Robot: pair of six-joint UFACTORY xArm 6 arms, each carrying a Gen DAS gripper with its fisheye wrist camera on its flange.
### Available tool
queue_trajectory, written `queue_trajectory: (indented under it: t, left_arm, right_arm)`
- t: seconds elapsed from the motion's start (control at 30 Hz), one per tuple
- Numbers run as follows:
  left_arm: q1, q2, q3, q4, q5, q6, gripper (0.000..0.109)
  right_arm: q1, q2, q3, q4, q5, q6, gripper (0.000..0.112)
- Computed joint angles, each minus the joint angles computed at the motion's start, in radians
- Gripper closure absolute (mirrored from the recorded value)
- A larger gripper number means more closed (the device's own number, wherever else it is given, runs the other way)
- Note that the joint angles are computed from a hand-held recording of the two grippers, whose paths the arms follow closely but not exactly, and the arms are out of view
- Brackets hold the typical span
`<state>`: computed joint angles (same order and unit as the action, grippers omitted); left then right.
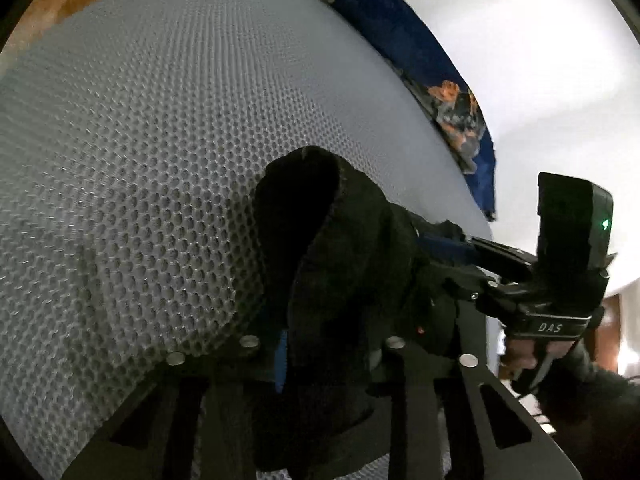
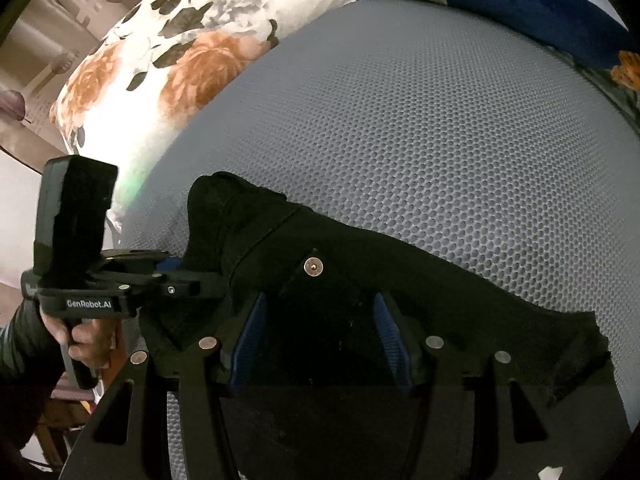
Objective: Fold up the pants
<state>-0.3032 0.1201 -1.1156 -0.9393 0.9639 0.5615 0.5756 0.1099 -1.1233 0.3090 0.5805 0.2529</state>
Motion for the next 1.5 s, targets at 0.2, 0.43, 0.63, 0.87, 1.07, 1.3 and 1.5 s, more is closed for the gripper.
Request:
queue_trajectory:
  t: [0.2,0.43,0.63,0.87,1.07,1.3,1.5]
  left_arm:
    - [-0.105,-0.089,0.092,0.143,-0.214,-0.149,0.091]
    - [-0.197,-0.109,0.1,0.436,-0.329,-0.409,0.093]
    - [-0.239,-0.147,0.116,0.624,-0.358,-0.597,0.095]
    - [-0.264,-0.263,0.16,0.571,-0.355,-0.625,0.099]
    - [-0.347,-0.296,0.128,0.48,-0.343,-0.619,0.099]
    - [-0.519,-0.191,0.007,0.401,-0.359,-0.602,0.099]
    - [-0.629,-0.041,-0.143,0.357,-0.353,-0.562,0.099]
  right_arm:
    - [0.007,-0.041,0.054,0.001,-0.019,-0.003,0.058]
    - [0.016,-0.132,0.154,-0.025,-0.055,0.044,0.059]
    - [0.004,-0.244,0.242,-0.088,-0.057,0.108,0.059]
    - [-0.037,-0.431,0.373,-0.174,-0.081,0.186,0.058]
    - [-0.11,-0.665,0.522,-0.286,-0.023,0.285,0.056]
    - [-0.226,-1.002,0.724,-0.35,0.135,0.378,0.055]
    - [-0.358,-1.289,0.866,-0.318,0.326,0.376,0.055]
